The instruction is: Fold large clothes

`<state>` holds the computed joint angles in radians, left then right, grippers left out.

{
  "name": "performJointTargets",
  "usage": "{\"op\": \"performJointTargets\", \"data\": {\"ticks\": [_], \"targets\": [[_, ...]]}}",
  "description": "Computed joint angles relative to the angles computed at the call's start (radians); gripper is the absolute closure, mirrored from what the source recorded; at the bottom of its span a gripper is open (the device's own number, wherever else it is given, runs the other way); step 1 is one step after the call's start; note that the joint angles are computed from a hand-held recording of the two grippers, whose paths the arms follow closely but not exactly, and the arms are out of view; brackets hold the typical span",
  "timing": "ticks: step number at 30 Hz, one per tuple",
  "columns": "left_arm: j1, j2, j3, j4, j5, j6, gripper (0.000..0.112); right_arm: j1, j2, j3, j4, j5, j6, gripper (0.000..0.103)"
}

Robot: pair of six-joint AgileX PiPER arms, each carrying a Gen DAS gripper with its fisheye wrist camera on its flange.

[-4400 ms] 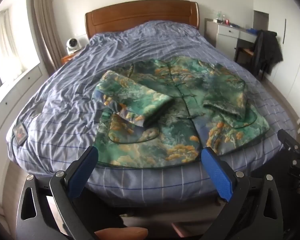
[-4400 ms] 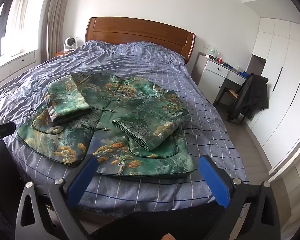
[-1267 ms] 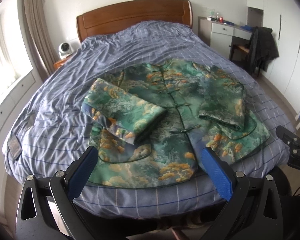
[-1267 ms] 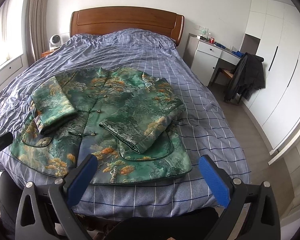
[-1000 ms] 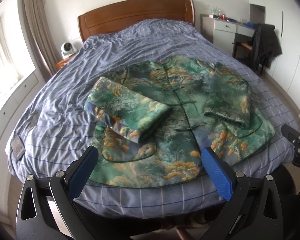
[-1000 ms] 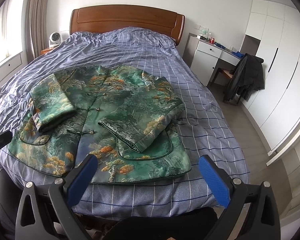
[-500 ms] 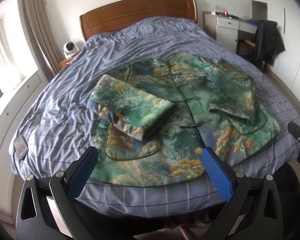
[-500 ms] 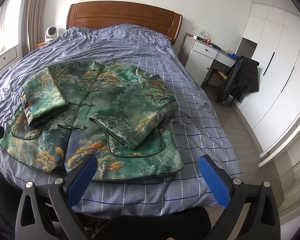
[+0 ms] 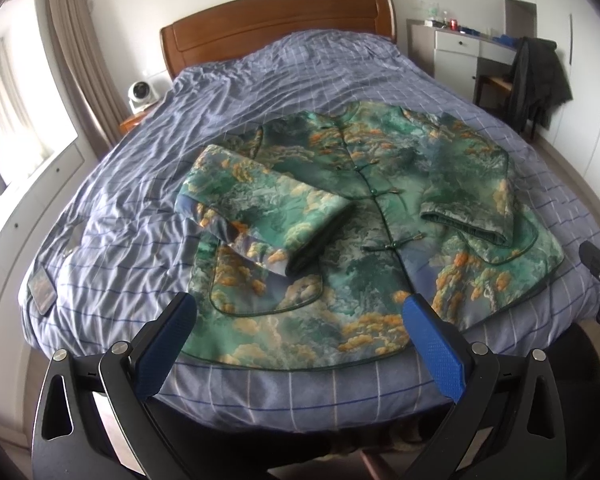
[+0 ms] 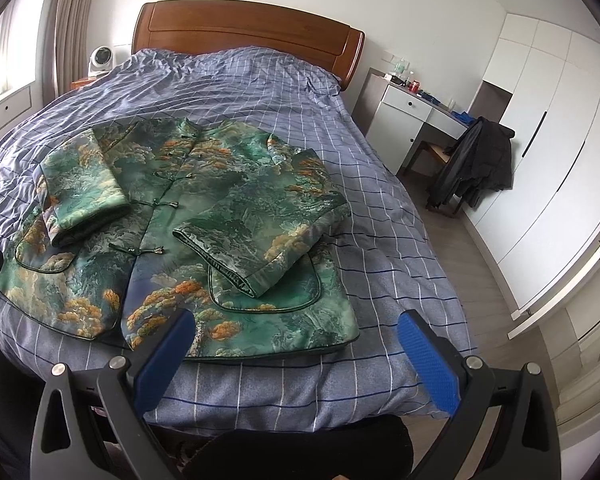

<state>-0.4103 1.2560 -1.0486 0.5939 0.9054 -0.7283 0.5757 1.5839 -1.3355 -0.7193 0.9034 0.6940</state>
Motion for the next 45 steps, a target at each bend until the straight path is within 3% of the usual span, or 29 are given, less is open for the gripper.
{"op": "performJointTargets", "data": {"ticks": [2, 4, 8, 9, 14, 18, 20, 21, 22, 24, 28, 30, 33, 34, 35, 36, 37, 40, 44, 45], "targets": [[0.005, 0.000, 0.005, -0.005, 0.000, 0.004, 0.010, -0.020, -0.013, 0.027, 0.020, -0.060, -0.035, 0.000], [0.009, -0.004, 0.014, -0.005, -0.003, 0.002, 0.010, -0.079, -0.036, 0.076, 0.065, -0.202, -0.116, 0.000], [0.028, -0.015, 0.035, -0.010, -0.011, -0.002, 0.010, -0.251, 0.020, 0.069, 0.379, -0.435, -0.510, 0.000], [0.035, -0.015, 0.037, -0.018, -0.013, 0.003, 0.010, -0.266, 0.062, 0.043, 0.453, -0.453, -0.610, 0.000], [0.034, -0.021, 0.043, -0.009, -0.001, -0.008, 0.010, -0.273, 0.370, -0.243, 0.760, -0.344, -1.069, 0.001], [0.049, -0.040, 0.068, 0.001, 0.006, 0.000, 0.010, -0.289, 0.592, -0.496, 0.735, -0.241, -1.042, 0.002], [0.080, -0.043, 0.079, -0.015, -0.001, 0.031, 0.010, -0.334, 0.679, -0.637, 0.808, -0.132, -1.030, 0.039], [0.105, -0.042, 0.088, -0.027, -0.012, 0.057, 0.010, -0.365, 0.686, -0.660, 0.899, -0.099, -1.062, 0.075], [0.129, -0.038, 0.095, -0.039, -0.026, 0.085, 0.010, -0.392, 0.661, -0.643, 0.951, -0.100, -1.054, 0.087], [0.173, -0.023, 0.101, -0.057, -0.058, 0.137, 0.010, -0.430, 0.562, -0.537, 1.004, -0.170, -1.055, 0.089], [0.252, 0.034, 0.089, -0.098, -0.161, 0.277, 0.010, -0.587, 0.367, -0.414, 1.118, -0.242, -1.084, 0.089], [0.284, 0.072, 0.071, -0.139, -0.235, 0.380, 0.010, -0.639, 0.337, -0.422, 1.034, -0.276, -1.010, 0.089], [0.341, 0.169, 0.010, -0.270, -0.341, 0.626, 0.010, -0.698, 0.351, -0.483, 0.748, -0.287, -0.761, 0.088], [0.359, 0.217, -0.027, -0.331, -0.355, 0.726, 0.010, -0.719, 0.361, -0.496, 0.648, -0.286, -0.682, 0.078], [0.373, 0.272, -0.076, -0.385, -0.351, 0.812, 0.010, -0.733, 0.365, -0.500, 0.548, -0.279, -0.619, 0.067], [0.379, 0.316, -0.117, -0.410, -0.341, 0.857, 0.010, -0.736, 0.350, -0.471, 0.448, -0.290, -0.540, 0.047], [0.379, 0.360, -0.160, -0.417, -0.329, 0.880, 0.010, -0.741, 0.318, -0.409, 0.348, -0.323, -0.440, 0.041], [0.371, 0.499, -0.279, -0.444, -0.314, 0.958, 0.010, -0.744, 0.215, -0.225, 0.267, -0.383, -0.302, 0.041], [0.347, 0.701, -0.431, -0.350, -0.270, 0.893, 0.010, -0.730, 0.082, 0.020, 0.438, -0.452, -0.429, 0.041], [0.352, 0.726, -0.450, -0.347, -0.261, 0.891, 0.019, -0.716, 0.058, 0.070, 0.470, -0.465, -0.447, 0.041]]}}
